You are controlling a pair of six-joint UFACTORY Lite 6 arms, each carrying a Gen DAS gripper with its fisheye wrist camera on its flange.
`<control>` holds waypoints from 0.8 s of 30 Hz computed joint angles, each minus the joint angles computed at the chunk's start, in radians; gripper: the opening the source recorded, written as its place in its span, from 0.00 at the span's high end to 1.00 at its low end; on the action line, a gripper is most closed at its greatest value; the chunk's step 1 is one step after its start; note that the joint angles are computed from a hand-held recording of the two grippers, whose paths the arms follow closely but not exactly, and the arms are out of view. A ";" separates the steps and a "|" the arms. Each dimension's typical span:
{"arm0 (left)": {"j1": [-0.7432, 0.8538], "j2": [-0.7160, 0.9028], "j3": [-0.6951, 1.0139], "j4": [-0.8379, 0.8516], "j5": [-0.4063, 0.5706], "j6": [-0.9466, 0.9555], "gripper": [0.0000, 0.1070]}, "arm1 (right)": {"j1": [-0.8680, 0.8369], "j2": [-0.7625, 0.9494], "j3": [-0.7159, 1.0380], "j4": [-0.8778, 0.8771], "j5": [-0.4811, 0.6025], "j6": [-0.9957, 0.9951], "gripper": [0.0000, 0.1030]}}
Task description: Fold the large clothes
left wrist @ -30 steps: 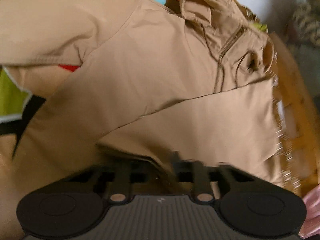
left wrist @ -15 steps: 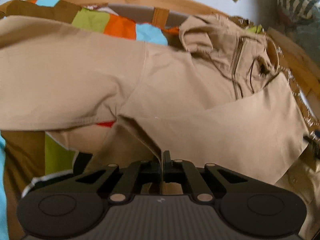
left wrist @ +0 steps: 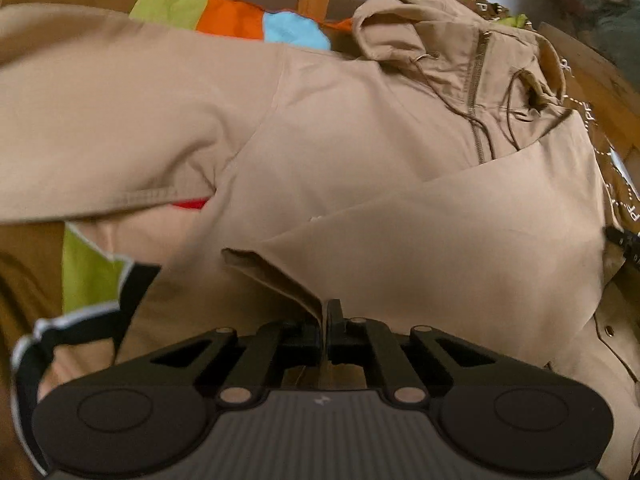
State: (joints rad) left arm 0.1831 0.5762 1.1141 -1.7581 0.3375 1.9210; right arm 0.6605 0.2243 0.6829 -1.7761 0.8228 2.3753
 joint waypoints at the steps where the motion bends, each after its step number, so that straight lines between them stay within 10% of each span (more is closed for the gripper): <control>1: 0.003 0.001 -0.013 -0.067 0.009 0.076 0.95 | -0.007 0.020 0.004 -0.006 -0.001 -0.001 0.78; 6: 0.019 -0.024 -0.047 -0.084 0.031 0.111 0.88 | -0.020 0.071 0.025 -0.011 -0.006 -0.020 0.72; 10: 0.030 -0.062 -0.076 -0.063 0.058 0.091 0.42 | -0.010 0.024 -0.016 -0.023 -0.026 0.031 0.55; 16: 0.021 -0.152 -0.151 -0.155 0.030 0.170 0.17 | 0.055 -0.047 -0.062 0.017 -0.028 0.063 0.36; 24: 0.026 -0.307 -0.252 -0.228 -0.062 0.187 0.06 | 0.191 -0.118 -0.070 0.101 0.016 0.046 0.13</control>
